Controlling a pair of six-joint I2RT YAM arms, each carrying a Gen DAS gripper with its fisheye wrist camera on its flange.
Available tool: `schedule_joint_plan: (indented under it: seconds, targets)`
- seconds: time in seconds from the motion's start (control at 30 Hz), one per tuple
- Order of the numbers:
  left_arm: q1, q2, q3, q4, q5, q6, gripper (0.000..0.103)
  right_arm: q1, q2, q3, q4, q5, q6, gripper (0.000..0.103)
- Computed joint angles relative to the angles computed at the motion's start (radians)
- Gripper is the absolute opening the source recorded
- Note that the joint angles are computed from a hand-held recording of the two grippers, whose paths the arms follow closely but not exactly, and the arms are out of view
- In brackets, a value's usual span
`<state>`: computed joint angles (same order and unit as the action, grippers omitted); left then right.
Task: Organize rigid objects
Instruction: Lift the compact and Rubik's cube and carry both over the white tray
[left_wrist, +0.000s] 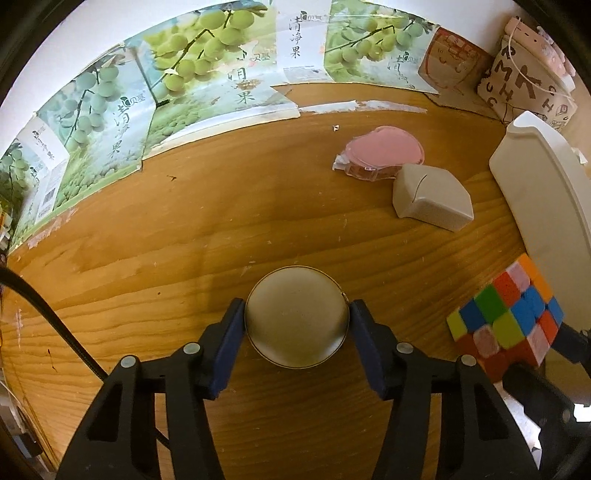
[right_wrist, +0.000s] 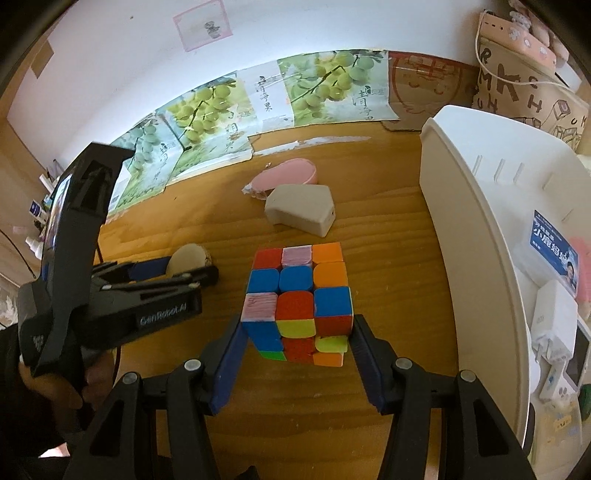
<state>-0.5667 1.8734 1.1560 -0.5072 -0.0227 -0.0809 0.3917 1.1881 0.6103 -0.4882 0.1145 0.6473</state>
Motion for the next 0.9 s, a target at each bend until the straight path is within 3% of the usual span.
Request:
schedule_joint_plan:
  seconds: [0.43,0.9]
  targets:
    - [0.035,-0.095,-0.085,-0.028,0.079,-0.068,0.06,0.182,-0.068,-0.015,-0.068,0.088,0.081,0.056]
    - [0.015,-0.397,-0.287,-0.034,0.07,-0.138,0.06,0.322,-0.221,-0.007,-0.192,0.173,0.078,0.056]
